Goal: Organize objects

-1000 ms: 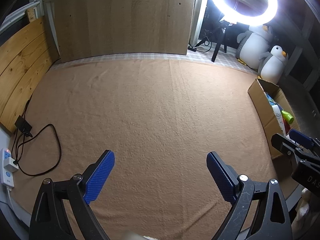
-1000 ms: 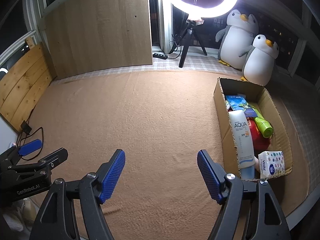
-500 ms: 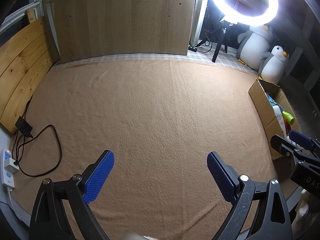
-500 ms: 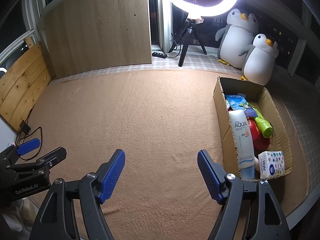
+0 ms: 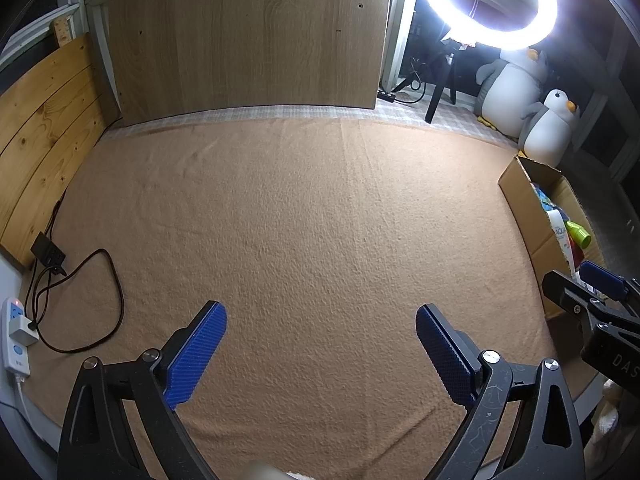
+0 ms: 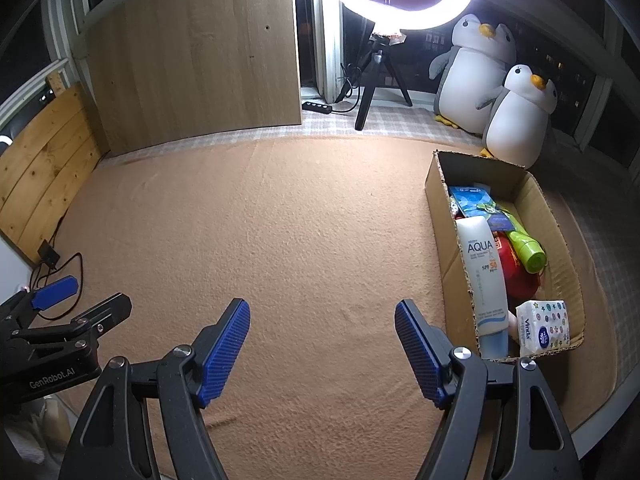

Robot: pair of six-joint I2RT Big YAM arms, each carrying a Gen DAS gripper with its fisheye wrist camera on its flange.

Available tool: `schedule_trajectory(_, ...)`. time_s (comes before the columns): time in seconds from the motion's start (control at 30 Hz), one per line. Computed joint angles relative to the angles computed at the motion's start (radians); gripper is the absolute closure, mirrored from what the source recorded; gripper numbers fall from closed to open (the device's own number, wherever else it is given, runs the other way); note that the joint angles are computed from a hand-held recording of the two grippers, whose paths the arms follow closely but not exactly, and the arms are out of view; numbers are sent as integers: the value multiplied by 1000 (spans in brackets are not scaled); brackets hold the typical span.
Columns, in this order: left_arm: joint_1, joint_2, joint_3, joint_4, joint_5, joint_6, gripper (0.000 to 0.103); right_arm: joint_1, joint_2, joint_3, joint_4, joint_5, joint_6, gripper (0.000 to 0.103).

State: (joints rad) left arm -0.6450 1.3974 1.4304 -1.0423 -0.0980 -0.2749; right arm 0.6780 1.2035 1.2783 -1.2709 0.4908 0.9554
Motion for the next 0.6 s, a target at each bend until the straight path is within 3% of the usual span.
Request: schedule_trajectory(0.6,6,0,-4,2,2,3,4,-7,1,-9,2,-19,-1,31)
